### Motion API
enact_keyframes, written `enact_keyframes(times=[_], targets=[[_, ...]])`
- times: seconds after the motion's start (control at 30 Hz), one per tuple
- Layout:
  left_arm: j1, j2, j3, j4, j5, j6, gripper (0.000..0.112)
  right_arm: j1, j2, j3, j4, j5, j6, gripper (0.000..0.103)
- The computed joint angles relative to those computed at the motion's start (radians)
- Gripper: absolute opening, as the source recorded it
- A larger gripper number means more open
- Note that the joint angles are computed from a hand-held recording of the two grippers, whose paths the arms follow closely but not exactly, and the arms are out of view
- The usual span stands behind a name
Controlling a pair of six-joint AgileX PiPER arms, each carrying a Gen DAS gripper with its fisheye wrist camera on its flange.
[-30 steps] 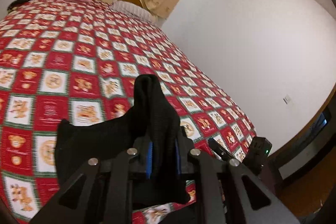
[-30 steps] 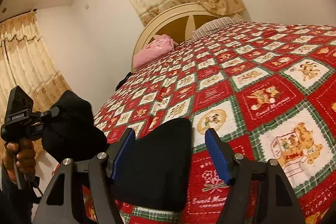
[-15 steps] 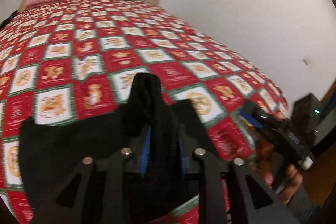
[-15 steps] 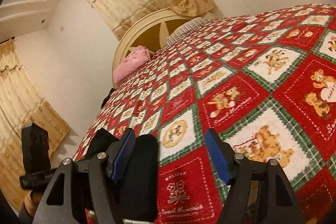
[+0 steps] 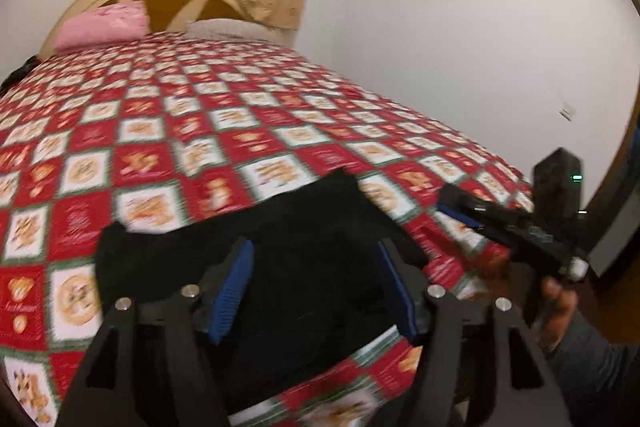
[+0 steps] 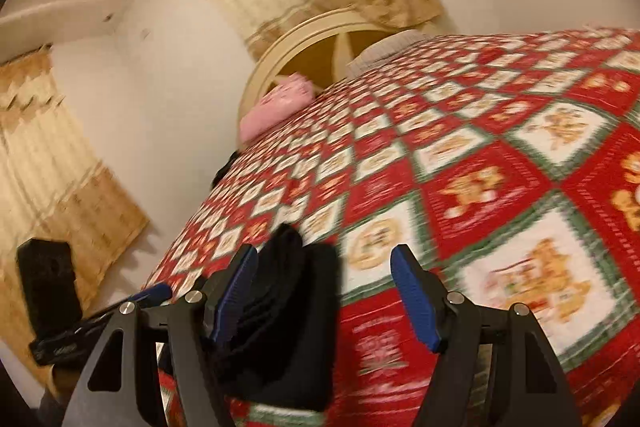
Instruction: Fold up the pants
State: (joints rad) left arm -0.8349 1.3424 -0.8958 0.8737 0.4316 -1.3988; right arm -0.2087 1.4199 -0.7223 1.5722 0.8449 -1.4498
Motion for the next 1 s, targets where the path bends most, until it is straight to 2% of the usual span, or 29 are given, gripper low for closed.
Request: enact_keyframes(times=[0.1,0.2,0.33,0.37,0.4,0.43,0.5,0.57,0.7,0.77,0.87,0.93,1.0], targets=[[0.017,-0.023,0.068,0.087,0.047,-0.103,0.065,0.066,-0.033,0.005,-0.050,-0.002,0.035,0.070],[0.060,-0.030,0.127,0.128,0.042,-0.166,0.065,0.171,-0.073,0.004,-0.129,-0.091,0.116,0.070],[0.103,-0.014,0.174,0.196,-0.009,-0.251,0.065,0.290,-0.059,-0.026,-0.298,-0.230,0.331,0.070],[0.108,-0.012,0.181,0.218,-0.021,-0.275,0.065,0.302,-0.043,-0.034,-0.324,-0.229,0.369,0.061],[0.107,-0.009,0.181,0.234,-0.024,-0.290,0.065,0.315,-0.032,-0.040,-0.352,-0.233,0.399,0.037],[0.106,-0.006,0.182,0.253,-0.024,-0.305,0.065,0.326,-0.032,-0.041,-0.380,-0.243,0.419,0.027],[0.105,-0.001,0.184,0.278,-0.024,-0.321,0.066,0.333,-0.058,-0.035,-0.395,-0.249,0.423,0.017],[0.113,-0.004,0.196,0.296,-0.037,-0.338,0.066,0.296,-0.083,-0.029,-0.364,-0.193,0.384,0.016],[0.126,0.013,0.210,0.313,-0.071,-0.338,0.069,0.249,-0.094,-0.025,-0.414,-0.172,0.424,0.016],[0.100,0.039,0.199,0.322,-0.034,-0.325,0.069,0.249,-0.037,-0.036,-0.476,-0.194,0.481,0.016],[0.084,0.037,0.209,0.366,-0.018,-0.364,0.071,0.199,-0.006,-0.036,-0.437,-0.138,0.445,0.016],[0.099,0.021,0.224,0.385,-0.044,-0.391,0.071,0.213,-0.034,-0.044,-0.479,-0.148,0.482,0.021],[0.110,0.005,0.236,0.394,-0.062,-0.411,0.071,0.253,-0.075,-0.050,-0.558,-0.207,0.552,0.030]])
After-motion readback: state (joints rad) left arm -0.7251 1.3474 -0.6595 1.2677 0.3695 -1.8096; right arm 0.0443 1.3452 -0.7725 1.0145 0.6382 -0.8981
